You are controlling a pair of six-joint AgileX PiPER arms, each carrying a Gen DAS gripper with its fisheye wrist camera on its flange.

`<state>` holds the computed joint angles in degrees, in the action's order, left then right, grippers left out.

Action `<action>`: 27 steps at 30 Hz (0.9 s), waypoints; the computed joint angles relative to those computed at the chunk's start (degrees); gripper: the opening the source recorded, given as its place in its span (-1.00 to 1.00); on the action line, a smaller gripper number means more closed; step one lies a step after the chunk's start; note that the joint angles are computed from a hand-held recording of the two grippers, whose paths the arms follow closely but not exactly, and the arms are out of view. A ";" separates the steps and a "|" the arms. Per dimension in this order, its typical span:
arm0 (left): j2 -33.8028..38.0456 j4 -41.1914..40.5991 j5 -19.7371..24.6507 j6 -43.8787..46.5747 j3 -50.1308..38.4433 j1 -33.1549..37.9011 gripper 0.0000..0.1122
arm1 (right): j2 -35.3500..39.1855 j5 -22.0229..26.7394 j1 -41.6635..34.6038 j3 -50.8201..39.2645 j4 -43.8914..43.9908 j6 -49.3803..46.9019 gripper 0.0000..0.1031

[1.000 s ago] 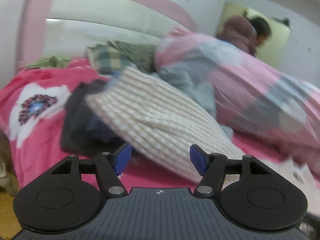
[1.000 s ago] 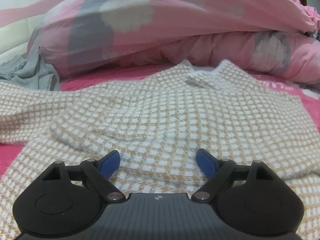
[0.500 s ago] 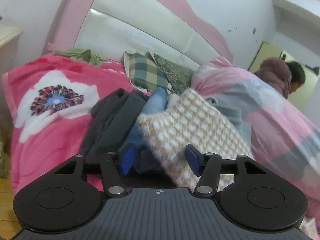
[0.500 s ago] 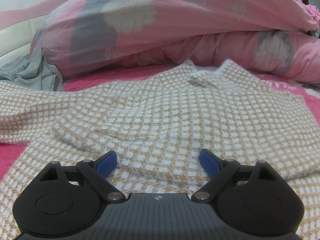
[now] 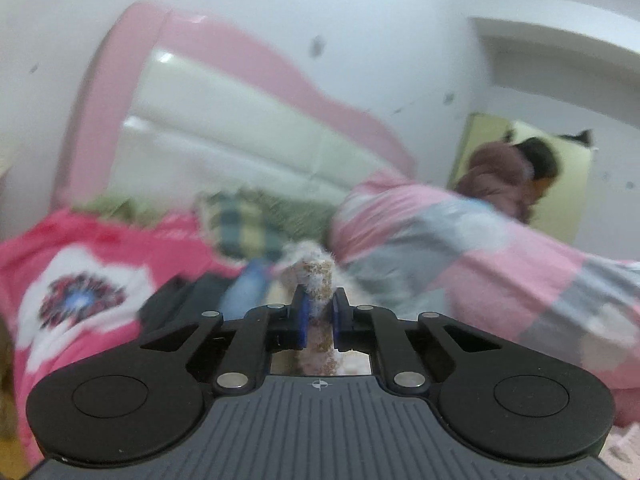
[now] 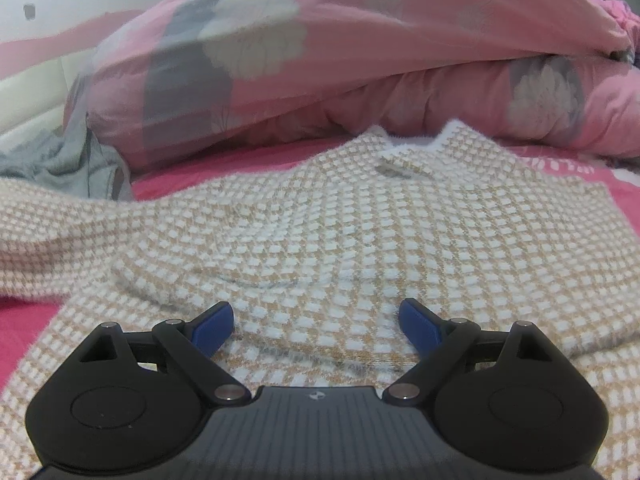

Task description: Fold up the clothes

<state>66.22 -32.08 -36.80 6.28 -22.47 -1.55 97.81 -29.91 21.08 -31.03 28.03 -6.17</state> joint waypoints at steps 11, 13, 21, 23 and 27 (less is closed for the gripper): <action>8.57 -14.06 -3.39 22.33 -21.73 -35.80 -0.85 | -0.85 -5.40 -6.07 4.36 -20.07 20.99 0.79; 13.17 -14.11 -1.98 23.89 -27.72 -39.84 -0.85 | -0.50 -7.58 -7.77 5.35 -24.52 25.53 0.78; 33.26 -24.10 13.66 39.27 -50.54 -47.55 -0.76 | 1.61 -17.96 -16.64 8.78 -41.72 42.21 0.78; 37.54 -35.35 20.61 50.36 -55.38 -46.98 -0.63 | 2.20 -20.41 -18.71 9.45 -44.89 45.06 0.78; 38.61 -36.78 23.50 49.60 -52.83 -45.65 -0.31 | 2.86 -22.91 -20.97 10.11 -48.28 48.01 0.78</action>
<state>104.82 -68.86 -13.30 55.88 -75.31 -47.20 100.68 -52.83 0.10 -20.92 -20.24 41.84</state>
